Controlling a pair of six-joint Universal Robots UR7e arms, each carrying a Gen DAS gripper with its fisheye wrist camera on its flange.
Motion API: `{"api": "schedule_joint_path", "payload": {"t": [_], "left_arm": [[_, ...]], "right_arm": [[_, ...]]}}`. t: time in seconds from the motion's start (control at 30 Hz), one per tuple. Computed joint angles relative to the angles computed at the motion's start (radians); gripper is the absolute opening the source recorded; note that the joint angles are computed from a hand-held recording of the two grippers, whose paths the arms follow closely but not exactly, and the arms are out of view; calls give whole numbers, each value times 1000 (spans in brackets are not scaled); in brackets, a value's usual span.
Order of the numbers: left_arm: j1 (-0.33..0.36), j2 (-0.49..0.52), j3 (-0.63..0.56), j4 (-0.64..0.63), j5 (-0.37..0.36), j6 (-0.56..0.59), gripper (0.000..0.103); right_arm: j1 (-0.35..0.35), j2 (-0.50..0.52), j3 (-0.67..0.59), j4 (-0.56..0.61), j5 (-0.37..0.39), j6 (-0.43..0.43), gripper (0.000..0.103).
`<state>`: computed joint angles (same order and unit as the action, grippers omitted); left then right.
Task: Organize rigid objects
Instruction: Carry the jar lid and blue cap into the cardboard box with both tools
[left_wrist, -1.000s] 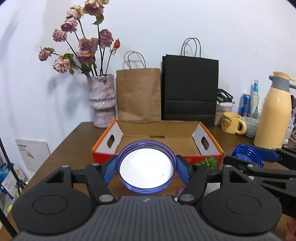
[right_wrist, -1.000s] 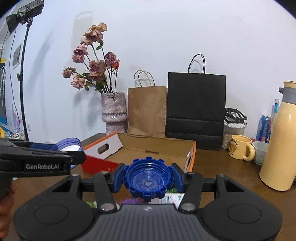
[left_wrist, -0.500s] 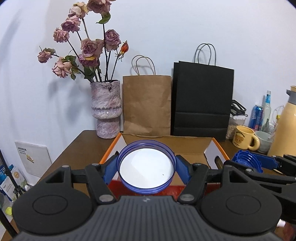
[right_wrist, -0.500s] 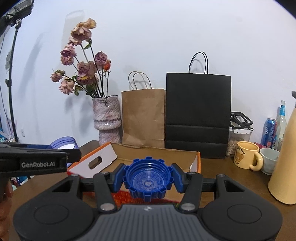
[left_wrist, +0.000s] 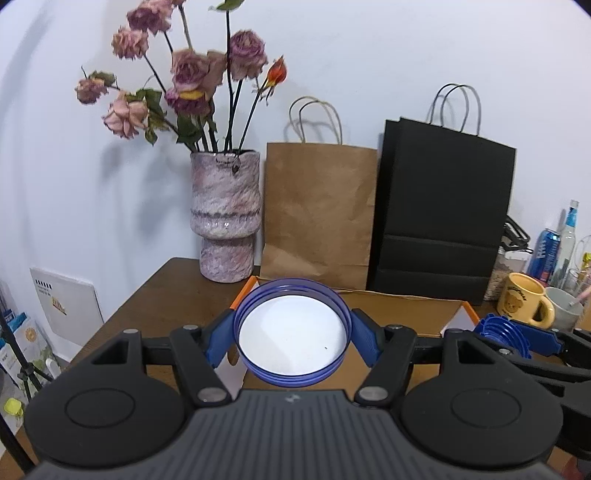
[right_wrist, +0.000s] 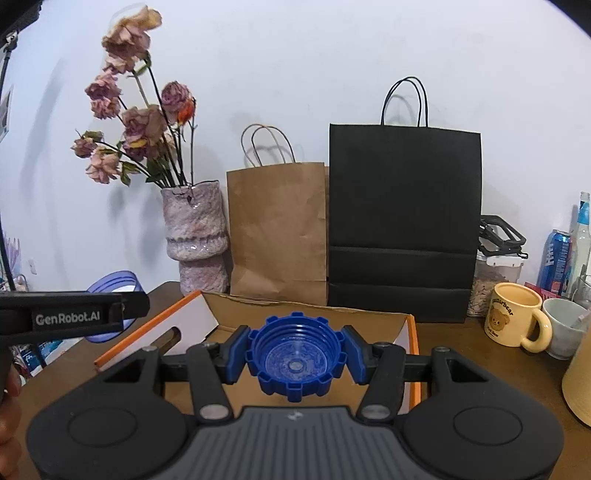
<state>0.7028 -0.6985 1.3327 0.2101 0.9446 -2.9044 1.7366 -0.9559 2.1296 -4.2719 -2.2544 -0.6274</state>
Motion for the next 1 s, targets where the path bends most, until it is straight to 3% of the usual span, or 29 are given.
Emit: {"api": "schedule_joint_path", "payload": {"t": [0.57,1.0], "left_arm": [[48,206,-288,130,-38,36,68],[79,317,-446,240,-49,53,68]], "right_arm": [[-92,-4,-116,198,37,29,52],[-130,10,-141,294,11,67,52]]}}
